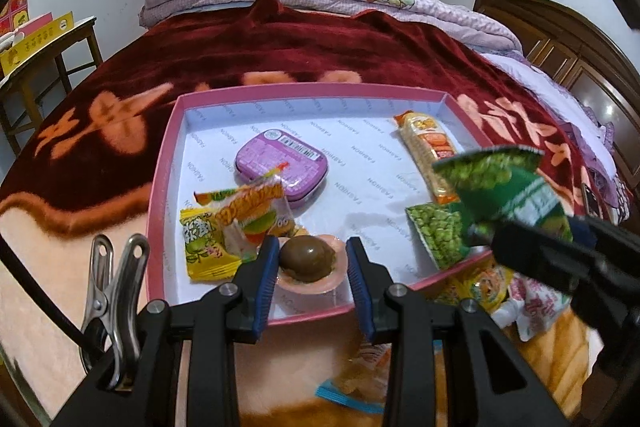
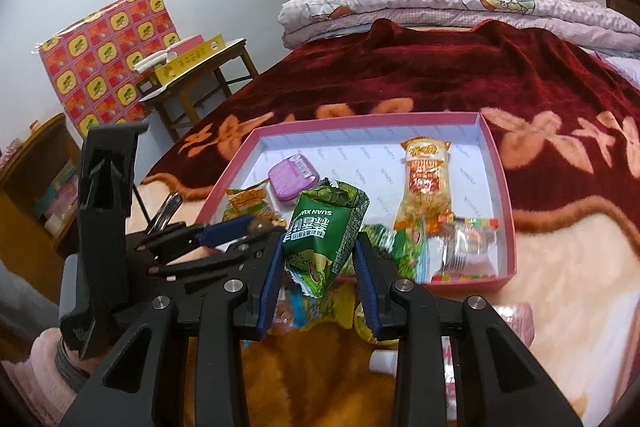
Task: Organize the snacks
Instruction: 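Carry the egg toward the tray with left tool while right tool carries the green bag there, then release the green bag into the tray with right tool while left tool lowers the egg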
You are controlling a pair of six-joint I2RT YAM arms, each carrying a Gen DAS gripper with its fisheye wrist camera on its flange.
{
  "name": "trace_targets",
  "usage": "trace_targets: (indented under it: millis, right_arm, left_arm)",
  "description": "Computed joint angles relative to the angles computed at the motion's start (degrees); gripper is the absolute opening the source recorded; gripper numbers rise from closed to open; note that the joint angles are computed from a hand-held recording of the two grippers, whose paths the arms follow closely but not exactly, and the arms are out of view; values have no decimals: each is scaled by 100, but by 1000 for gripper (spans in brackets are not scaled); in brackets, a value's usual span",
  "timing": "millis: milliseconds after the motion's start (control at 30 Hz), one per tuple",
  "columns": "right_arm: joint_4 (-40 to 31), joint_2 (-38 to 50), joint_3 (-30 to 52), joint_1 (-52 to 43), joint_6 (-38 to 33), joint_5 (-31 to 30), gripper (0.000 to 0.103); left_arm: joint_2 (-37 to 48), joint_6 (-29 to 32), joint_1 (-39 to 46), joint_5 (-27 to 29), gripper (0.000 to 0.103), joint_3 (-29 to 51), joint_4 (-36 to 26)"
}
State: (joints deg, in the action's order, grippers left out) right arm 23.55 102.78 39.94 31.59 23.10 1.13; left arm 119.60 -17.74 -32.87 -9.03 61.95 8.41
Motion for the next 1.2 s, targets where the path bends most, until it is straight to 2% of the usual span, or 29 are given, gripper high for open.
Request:
trace_targets:
  millis: [467, 933, 1067, 1200]
  right_arm:
    - [-97, 778, 707, -79, -97, 264, 35]
    - [-22, 1118, 913, -238, 41, 93, 35]
    - [-7, 1106, 898, -236, 21, 93, 38]
    - [78, 1023, 799, -229, 53, 52, 46]
  left_arm:
    - [171, 5, 127, -49, 36, 41, 120]
    - [179, 34, 136, -46, 36, 21, 170]
    - [163, 15, 97, -113, 38, 21, 137]
    - [115, -24, 54, -147, 43, 28, 59]
